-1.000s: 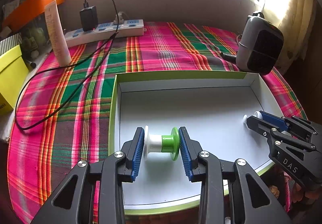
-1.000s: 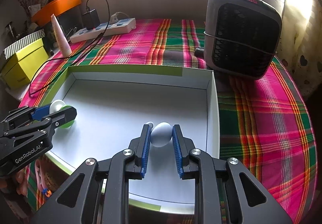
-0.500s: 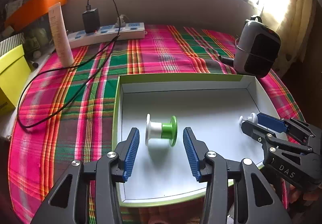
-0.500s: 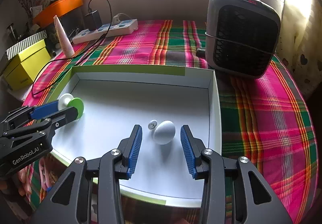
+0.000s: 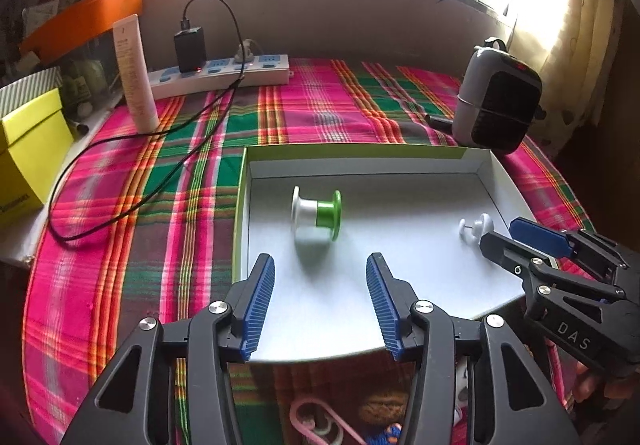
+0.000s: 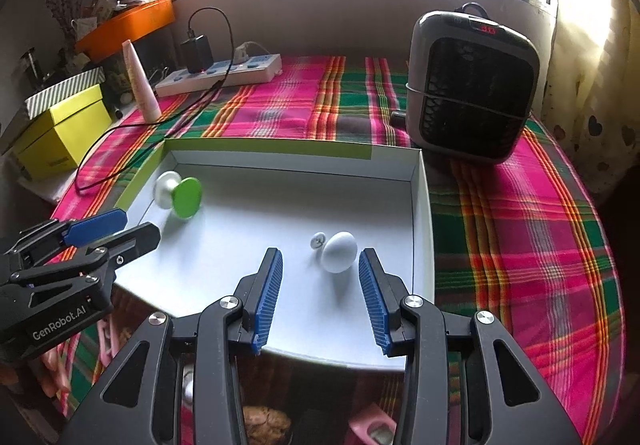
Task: Organize objects
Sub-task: 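Withdraw both tools from the tray back toward the remaining objects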
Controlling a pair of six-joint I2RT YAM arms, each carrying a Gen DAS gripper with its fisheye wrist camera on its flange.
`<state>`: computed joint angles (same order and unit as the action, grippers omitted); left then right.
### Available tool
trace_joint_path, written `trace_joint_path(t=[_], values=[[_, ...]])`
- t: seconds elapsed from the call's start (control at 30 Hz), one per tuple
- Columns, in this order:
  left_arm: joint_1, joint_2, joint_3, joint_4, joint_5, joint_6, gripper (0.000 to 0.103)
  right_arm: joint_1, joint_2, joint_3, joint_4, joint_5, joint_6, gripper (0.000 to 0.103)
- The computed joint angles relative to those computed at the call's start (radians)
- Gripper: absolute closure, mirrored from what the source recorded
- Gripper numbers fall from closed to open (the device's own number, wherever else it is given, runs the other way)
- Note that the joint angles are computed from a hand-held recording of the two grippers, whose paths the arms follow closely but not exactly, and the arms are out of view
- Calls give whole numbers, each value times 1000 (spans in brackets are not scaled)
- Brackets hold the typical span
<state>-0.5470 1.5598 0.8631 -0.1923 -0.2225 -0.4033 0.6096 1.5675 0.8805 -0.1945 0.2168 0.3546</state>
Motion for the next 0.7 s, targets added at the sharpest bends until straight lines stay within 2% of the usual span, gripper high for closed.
trace_joint_path(t=[0.7], values=[[-76,-167,-128,-22,-68,-65,56,104,-156,-119,1,93,79,62]])
